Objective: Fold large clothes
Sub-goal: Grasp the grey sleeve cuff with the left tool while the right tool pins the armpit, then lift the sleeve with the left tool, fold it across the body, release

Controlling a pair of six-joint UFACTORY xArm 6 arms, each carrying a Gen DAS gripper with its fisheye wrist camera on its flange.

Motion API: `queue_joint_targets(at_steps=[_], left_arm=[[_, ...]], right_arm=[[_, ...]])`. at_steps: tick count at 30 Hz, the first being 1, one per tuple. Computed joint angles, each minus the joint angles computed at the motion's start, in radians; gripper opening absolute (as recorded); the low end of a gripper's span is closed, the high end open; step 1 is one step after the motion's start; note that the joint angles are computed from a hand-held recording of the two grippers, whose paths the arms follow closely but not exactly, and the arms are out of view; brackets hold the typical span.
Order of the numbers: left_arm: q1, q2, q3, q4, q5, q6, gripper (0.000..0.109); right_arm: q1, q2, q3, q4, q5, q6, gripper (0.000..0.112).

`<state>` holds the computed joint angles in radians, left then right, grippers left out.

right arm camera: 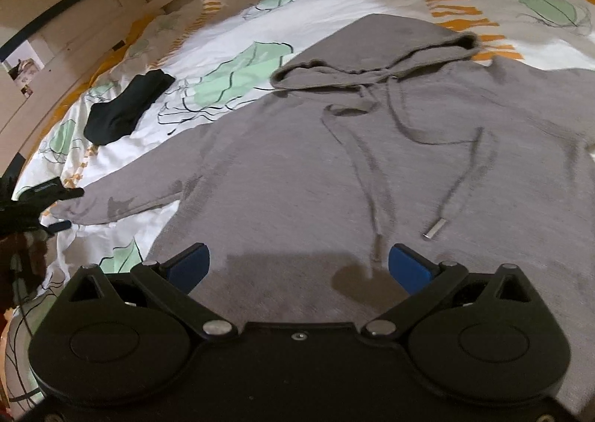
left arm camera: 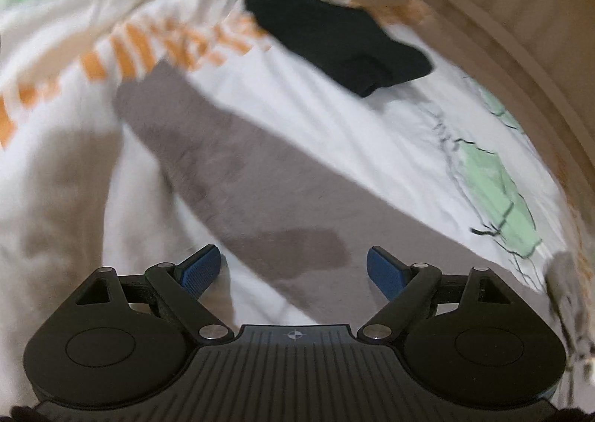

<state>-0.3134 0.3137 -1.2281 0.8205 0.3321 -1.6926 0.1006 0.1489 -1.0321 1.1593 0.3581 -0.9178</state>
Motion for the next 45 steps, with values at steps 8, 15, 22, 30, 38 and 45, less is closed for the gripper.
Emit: queue_joint_targets(at_steps=[8,15,22,30,38,45], left_arm=[[0.085,0.026,-0.011,0.320,-0.175,-0.374,0.067],[0.074,0.016,-0.091,0.515,-0.061,-0.444,0.006],[0.064,0.053,-0.199,0.468,-0.050,-0.245,0.006],[0.081,0.084,-0.195,0.422,-0.061,-0.233,0.006],[0.072,0.080,-0.224,0.423,-0.055,-0.243,0.006],[0.006,0.129,-0.419,0.434,-0.048,-0.196,0.006]], right_arm=[[0.047,0.038,-0.036,0.001,-0.016,-0.073,0.087],[0.068,0.109,-0.116,-0.028,0.025,-0.082,0.050],[0.107,0.240,-0.300,0.028,0.059,-0.134,0.024],[0.174,0.407,-0.499,-0.047,0.050,-0.119,0.019],[0.180,0.451,-0.503,-0.031,0.086,-0.121,0.018],[0.171,0.444,-0.490,0.082,0.103,-0.216,0.019]])
